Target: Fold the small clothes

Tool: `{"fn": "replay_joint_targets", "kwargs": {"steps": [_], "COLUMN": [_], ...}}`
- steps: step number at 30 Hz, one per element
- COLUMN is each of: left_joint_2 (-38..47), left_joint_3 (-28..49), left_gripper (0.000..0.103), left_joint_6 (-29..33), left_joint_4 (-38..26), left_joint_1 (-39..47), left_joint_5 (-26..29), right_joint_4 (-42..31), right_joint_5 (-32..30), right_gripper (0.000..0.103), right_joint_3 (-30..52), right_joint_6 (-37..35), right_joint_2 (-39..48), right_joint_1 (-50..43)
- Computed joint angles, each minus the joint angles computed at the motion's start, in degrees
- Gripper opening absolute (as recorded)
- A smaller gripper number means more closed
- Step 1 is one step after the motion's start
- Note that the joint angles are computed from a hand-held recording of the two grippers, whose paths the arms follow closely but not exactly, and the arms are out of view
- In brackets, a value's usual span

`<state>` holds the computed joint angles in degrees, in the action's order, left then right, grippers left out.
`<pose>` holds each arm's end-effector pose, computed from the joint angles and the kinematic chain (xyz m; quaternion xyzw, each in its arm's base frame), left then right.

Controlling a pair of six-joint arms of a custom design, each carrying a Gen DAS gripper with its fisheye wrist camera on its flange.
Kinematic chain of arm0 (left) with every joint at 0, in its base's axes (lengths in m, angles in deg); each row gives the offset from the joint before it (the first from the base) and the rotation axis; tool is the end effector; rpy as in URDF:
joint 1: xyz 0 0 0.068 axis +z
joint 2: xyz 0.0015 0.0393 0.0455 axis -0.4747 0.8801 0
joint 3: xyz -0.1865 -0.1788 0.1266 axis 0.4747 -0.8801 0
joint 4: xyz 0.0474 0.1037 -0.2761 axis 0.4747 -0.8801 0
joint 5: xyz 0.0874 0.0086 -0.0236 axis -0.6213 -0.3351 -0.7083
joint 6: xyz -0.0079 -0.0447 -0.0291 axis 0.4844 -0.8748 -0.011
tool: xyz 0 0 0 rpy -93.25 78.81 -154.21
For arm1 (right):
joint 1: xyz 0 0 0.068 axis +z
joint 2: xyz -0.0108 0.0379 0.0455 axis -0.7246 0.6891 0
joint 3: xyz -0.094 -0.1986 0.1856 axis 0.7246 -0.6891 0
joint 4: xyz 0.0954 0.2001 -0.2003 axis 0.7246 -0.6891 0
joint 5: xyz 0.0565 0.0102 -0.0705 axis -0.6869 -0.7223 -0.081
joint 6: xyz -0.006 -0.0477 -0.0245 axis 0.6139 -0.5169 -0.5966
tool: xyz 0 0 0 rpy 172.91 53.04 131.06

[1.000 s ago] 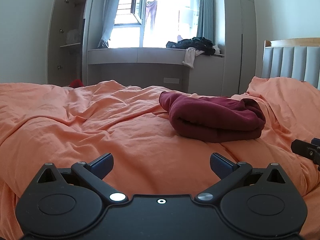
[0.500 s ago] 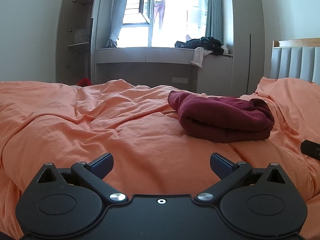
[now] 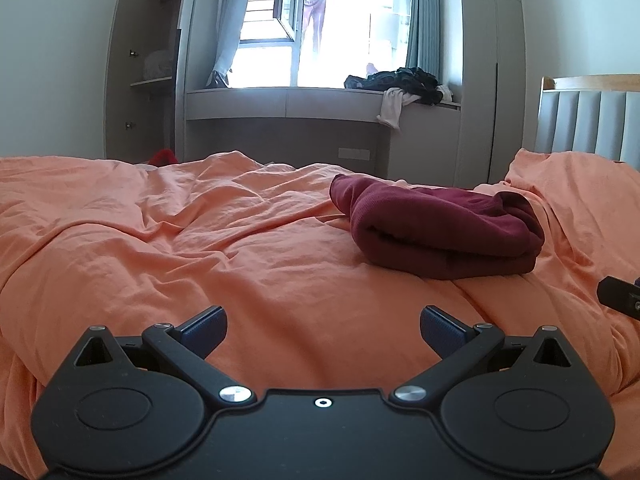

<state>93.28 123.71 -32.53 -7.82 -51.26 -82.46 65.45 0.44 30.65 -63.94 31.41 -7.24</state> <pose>0.4406 -0.1908 0.1213 0.2048 0.8040 -0.1520 0.5371 0.2007 0.1267 0.1439 0.1679 0.7592 -0.0417 0.6275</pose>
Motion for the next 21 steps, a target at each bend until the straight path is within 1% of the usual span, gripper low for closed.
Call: {"fn": "replay_joint_targets", "kwargs": {"steps": [10, 21], "left_joint_2": [0.08, 0.01], "left_joint_3": [0.59, 0.16], "left_gripper": [0.103, 0.103], "left_joint_6": [0.01, 1.02], "left_joint_4": [-1.41, -0.69], "left_joint_1": [-0.02, -0.11], "left_joint_5": [0.56, 1.07], "right_joint_4": [-0.16, -0.51], "right_joint_5": [-0.1, -0.06], "right_gripper": [0.103, 0.103], "right_joint_3": [0.05, 0.41], "right_joint_6": [0.11, 0.39], "right_joint_2": [-0.01, 0.46], "right_joint_1": [0.1, 0.48]}}
